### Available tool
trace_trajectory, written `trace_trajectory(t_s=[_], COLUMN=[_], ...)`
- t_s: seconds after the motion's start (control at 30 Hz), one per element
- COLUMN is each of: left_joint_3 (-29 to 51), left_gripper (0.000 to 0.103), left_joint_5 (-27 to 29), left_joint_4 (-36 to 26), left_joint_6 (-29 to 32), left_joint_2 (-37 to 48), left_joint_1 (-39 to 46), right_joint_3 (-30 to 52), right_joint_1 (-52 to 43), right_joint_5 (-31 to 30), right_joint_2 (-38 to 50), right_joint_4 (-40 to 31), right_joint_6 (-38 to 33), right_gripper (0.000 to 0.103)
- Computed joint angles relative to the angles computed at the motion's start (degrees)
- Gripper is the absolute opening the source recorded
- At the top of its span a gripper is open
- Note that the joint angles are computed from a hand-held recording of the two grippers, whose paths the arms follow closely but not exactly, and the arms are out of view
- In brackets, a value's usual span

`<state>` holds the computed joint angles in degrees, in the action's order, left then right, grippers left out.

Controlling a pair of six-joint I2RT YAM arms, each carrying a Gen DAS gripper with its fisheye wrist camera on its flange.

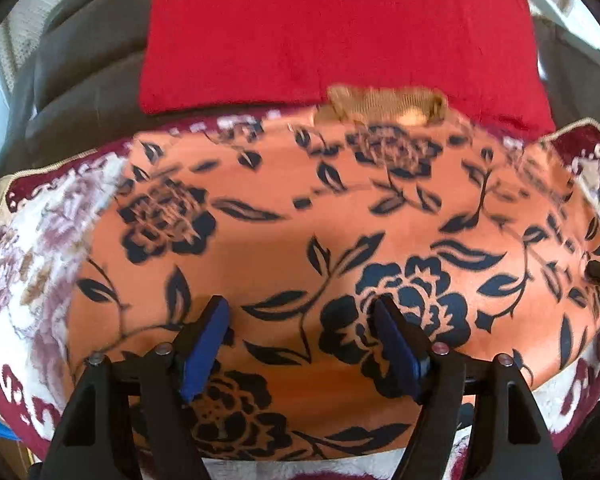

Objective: Fold small clothes

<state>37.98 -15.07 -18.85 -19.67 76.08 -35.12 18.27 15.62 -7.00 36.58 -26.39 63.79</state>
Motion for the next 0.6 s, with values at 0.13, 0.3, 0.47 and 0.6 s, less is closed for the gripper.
trace_trajectory(t_s=[0.13,0.3,0.47,0.6], left_joint_3=[-3.25,-5.43,-6.66,-4.42], left_gripper=[0.076,0.076,0.076,0.075], left_joint_5=[4.6,16.86,28.82,37.76], left_joint_4=[-0.72,-7.51,-8.98,-9.61], left_joint_6=[0.56,2.25,7.85,11.19], left_joint_2=[-12.23,-24.8,-27.1,-20.73], left_joint_1=[7.38,28.72,50.39,55.52], right_joint_3=[11.36,37.55,55.42,58.11], right_joint_1=[7.55,30.93,46.41,47.97], right_joint_5=[10.33,33.72,38.9,24.16], right_joint_2=[4.62,23.42,47.18,65.1], right_joint_4=[-6.96,-10.14,-5.67,0.37], right_joint_6=[-3.9,-11.09,-21.38,-21.22], right_gripper=[0.01,0.01,0.01,0.01])
